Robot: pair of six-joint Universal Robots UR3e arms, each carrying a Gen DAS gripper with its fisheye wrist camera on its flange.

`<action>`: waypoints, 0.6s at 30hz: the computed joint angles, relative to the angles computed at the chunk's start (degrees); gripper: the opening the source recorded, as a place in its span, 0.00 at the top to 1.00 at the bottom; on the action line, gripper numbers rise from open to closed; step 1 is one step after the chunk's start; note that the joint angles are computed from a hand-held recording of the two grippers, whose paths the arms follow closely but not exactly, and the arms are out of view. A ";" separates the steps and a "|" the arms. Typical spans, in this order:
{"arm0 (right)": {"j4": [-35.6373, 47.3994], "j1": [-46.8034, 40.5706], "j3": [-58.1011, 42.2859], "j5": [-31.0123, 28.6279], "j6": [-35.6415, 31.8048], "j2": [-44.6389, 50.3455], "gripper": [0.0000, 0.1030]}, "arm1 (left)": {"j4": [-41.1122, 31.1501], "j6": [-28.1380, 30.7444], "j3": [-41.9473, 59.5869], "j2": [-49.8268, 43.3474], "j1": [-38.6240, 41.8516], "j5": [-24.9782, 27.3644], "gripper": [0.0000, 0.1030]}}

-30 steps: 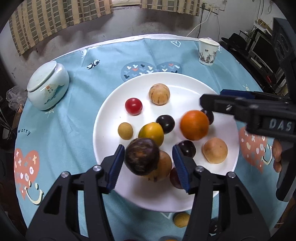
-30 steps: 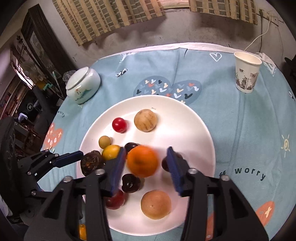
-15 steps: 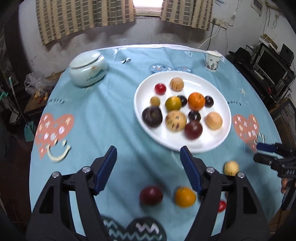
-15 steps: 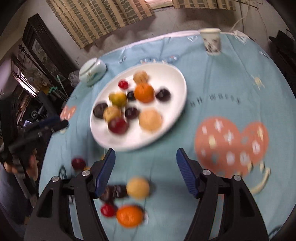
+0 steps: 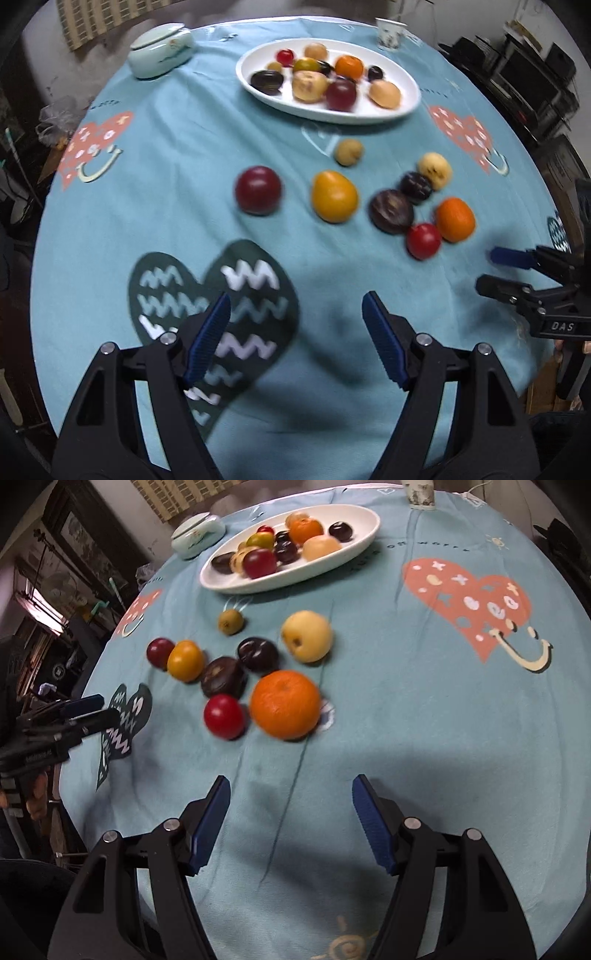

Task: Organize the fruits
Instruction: 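Move both open tools back over the remaining fruit pile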

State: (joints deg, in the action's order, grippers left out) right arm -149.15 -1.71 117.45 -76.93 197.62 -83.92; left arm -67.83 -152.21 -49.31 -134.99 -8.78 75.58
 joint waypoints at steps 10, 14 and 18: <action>-1.34 0.92 1.96 0.20 1.48 -1.45 0.33 | 0.93 1.04 -5.97 4.14 -0.18 -0.53 0.24; -1.89 0.43 2.82 0.00 2.08 -2.06 0.33 | -0.03 1.41 -6.24 4.55 -0.53 -1.31 0.24; -1.45 -0.42 4.08 0.27 2.55 -2.88 0.33 | -2.22 0.74 -2.68 2.18 -2.32 -3.76 0.24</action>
